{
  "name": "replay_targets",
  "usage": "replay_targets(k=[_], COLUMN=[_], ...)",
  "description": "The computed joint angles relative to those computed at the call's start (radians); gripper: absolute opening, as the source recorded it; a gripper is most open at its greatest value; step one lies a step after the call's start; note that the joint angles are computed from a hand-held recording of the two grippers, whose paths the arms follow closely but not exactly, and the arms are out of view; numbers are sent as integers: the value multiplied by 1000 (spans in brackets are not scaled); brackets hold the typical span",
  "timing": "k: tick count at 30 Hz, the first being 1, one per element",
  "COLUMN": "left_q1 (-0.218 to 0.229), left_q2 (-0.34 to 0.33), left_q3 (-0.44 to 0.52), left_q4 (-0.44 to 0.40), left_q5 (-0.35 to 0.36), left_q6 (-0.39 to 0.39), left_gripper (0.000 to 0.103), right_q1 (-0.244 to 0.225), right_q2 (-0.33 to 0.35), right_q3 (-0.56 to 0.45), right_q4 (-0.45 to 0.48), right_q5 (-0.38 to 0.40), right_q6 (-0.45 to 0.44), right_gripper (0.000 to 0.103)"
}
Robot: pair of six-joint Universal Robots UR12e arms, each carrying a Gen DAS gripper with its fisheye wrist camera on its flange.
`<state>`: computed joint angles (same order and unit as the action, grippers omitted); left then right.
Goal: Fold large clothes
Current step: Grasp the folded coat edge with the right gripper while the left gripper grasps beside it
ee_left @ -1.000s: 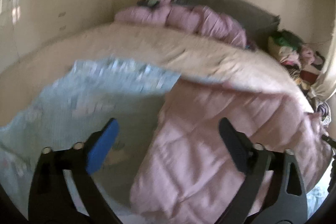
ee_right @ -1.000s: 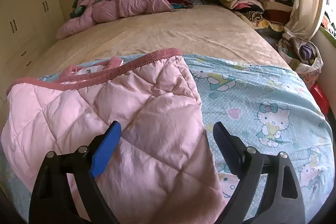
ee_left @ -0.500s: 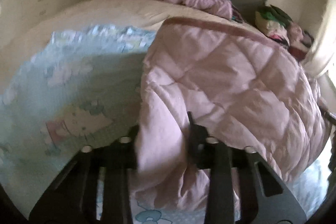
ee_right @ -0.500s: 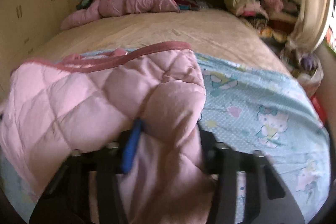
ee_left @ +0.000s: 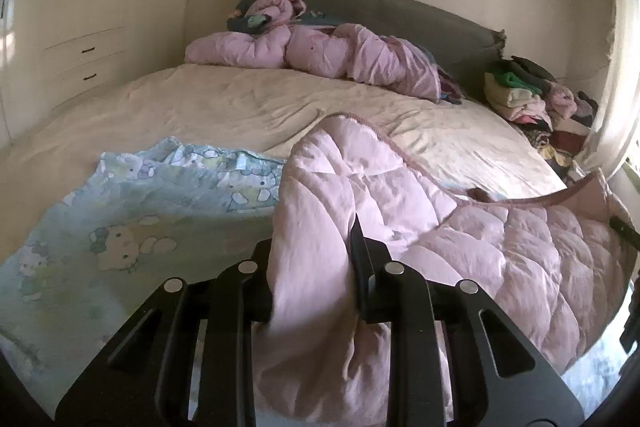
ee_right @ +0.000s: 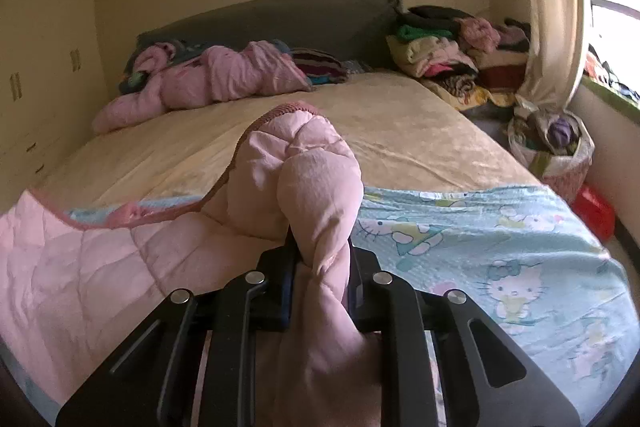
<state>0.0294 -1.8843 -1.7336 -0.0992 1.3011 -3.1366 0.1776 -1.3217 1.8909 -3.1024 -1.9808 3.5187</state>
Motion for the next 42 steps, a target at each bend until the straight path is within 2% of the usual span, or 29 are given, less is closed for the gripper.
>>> replay_targets(k=[4, 9, 16, 23, 27, 33, 36, 39, 41, 42], left_q1=[-15, -15, -22, -31, -36, -32, -32, -31, -29, -26], left_q2=[-35, -76, -106, -138, -151, -149, -148, -139, -132, -126], left_q3=[32, 51, 69, 105, 122, 120, 122, 118, 115, 109], left_q4=[-19, -54, -71, -95, -116, -123, -136, -154, -165, -163], left_q5=[45, 61, 83, 99, 109, 99, 104, 109, 117, 116], left_q6=[35, 47, 62, 52, 50, 47, 46, 52, 53, 47], left_gripper=[17, 18, 20, 25, 27, 28, 31, 35, 44, 51], right_q1=[-24, -22, -26, -38, -54, -52, -54, -45, -37, -36], right_q2=[39, 84, 130, 155, 160, 166, 161, 152, 141, 132], right_q3=[-27, -66, -112, -141, -149, -161, -159, -159, -155, -143], right_q4=[27, 80, 146, 215, 266, 309, 323, 345, 369, 354], right_q5=[36, 13, 14, 29, 73, 62, 71, 32, -2, -8], right_q6=[68, 55, 89, 130, 157, 166, 174, 187, 217, 235], right_gripper=[17, 17, 18, 23, 27, 32, 37, 50, 76, 79])
